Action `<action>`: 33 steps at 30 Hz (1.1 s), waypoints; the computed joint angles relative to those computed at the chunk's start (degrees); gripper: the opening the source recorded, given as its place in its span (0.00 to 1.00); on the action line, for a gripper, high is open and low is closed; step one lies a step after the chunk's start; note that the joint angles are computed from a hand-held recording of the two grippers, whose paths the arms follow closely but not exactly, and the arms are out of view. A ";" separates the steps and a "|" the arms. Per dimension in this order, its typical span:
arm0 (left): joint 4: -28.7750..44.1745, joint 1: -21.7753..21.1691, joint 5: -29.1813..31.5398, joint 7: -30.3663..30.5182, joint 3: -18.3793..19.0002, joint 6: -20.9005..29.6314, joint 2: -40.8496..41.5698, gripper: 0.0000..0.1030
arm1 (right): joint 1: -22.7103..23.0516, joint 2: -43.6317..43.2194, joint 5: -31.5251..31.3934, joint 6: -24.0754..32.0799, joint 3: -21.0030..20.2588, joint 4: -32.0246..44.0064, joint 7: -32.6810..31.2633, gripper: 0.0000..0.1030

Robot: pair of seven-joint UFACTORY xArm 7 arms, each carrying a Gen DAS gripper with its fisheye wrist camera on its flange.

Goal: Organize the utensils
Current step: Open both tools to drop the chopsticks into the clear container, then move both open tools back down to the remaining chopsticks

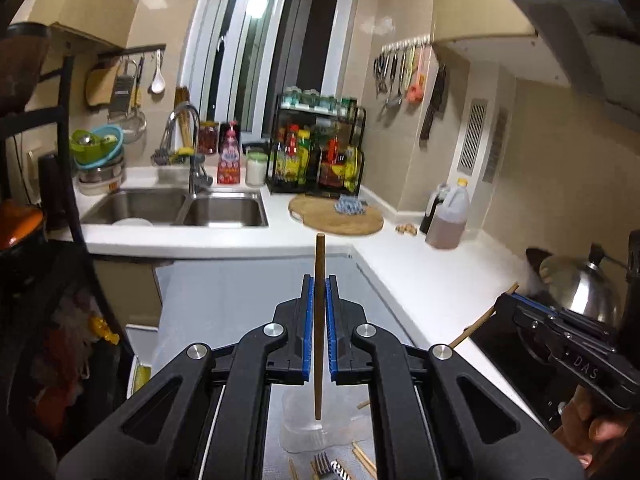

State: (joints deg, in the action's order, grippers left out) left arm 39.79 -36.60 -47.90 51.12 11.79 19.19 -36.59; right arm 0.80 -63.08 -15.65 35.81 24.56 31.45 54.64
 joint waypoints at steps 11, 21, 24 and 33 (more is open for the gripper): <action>-1.54 5.59 1.89 -2.08 -2.48 4.77 2.05 0.45 | 2.22 2.38 0.55 3.28 -0.02 -2.27 0.84 0.38; -13.62 9.75 8.39 -5.73 -1.90 5.31 -20.40 0.47 | 7.63 -12.10 0.66 15.53 6.24 -4.61 6.24 0.38; -20.60 12.65 12.00 -7.12 -1.65 6.66 -30.47 0.44 | 11.30 -17.59 2.22 19.29 10.78 -6.48 10.10 0.38; -39.74 28.85 22.27 -9.19 7.34 25.07 -60.59 0.36 | 25.52 -19.64 7.61 24.64 24.28 -11.91 24.55 0.19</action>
State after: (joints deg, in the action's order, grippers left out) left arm 0.05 -7.75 -25.63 41.93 19.12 44.26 -97.18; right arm 26.32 -82.72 -8.04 60.45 48.84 19.55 79.18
